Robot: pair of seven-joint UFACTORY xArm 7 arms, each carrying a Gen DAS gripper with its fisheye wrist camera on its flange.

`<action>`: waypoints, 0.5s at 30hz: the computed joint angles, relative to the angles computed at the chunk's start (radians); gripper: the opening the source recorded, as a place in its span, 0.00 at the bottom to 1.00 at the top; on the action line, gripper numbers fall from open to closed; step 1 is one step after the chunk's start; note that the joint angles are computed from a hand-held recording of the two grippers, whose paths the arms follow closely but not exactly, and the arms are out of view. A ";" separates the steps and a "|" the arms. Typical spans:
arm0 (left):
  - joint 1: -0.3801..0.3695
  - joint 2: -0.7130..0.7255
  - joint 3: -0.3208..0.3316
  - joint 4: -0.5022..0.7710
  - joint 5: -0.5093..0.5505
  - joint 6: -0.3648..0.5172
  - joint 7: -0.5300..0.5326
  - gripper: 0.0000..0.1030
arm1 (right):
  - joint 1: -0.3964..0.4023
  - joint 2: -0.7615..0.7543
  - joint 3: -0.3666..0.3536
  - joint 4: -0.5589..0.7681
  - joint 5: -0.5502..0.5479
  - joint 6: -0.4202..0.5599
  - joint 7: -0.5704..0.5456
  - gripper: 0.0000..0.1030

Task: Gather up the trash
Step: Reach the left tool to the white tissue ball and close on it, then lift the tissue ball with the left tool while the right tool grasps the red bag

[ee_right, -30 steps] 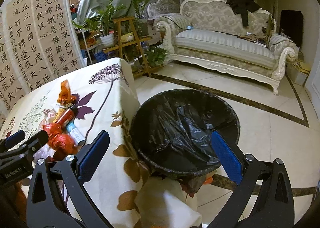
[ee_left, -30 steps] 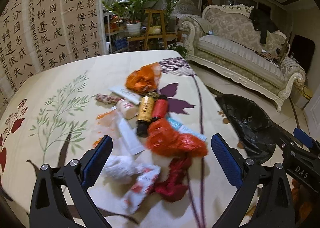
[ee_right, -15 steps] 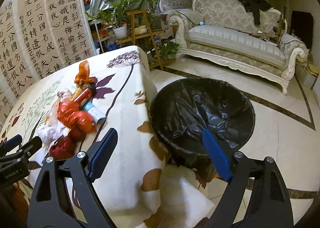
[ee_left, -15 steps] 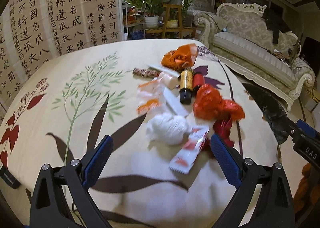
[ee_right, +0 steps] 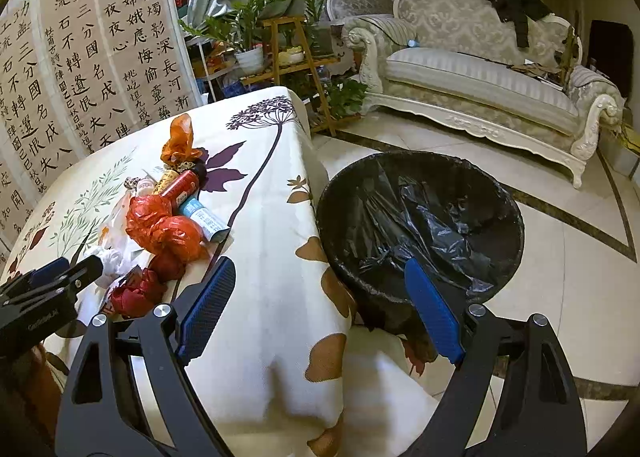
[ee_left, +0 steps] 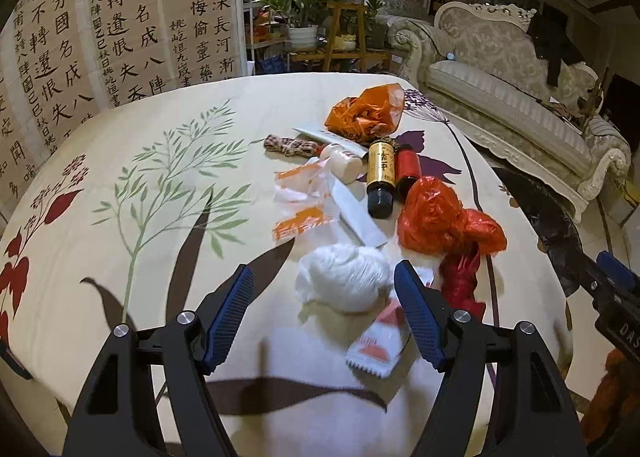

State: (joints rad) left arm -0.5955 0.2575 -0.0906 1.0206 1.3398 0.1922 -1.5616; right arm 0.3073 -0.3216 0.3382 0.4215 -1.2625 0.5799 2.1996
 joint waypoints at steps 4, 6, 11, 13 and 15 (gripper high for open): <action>0.007 0.034 0.001 0.014 -0.083 -0.027 0.093 0.59 | -0.004 0.016 -0.008 0.009 -0.009 -0.013 -0.001 0.82; 0.016 0.045 0.011 0.006 -0.127 -0.092 0.144 0.47 | -0.005 0.022 -0.010 0.012 -0.012 -0.016 -0.003 0.82; -0.052 0.041 0.091 -0.005 -0.101 -0.136 0.117 0.38 | -0.004 0.051 -0.022 0.032 -0.024 -0.025 -0.008 0.82; -0.068 0.034 0.107 -0.006 -0.076 -0.137 0.091 0.36 | -0.003 0.060 -0.027 0.041 -0.030 -0.028 -0.013 0.82; -0.069 0.025 0.113 -0.008 -0.052 -0.141 0.066 0.36 | 0.000 0.070 -0.029 0.054 -0.035 -0.025 -0.018 0.82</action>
State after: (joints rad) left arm -0.6640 0.2826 0.0224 1.0121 1.2874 0.0517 -1.4960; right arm 0.3077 -0.2511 0.3096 0.4756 -1.2973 0.5544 2.1813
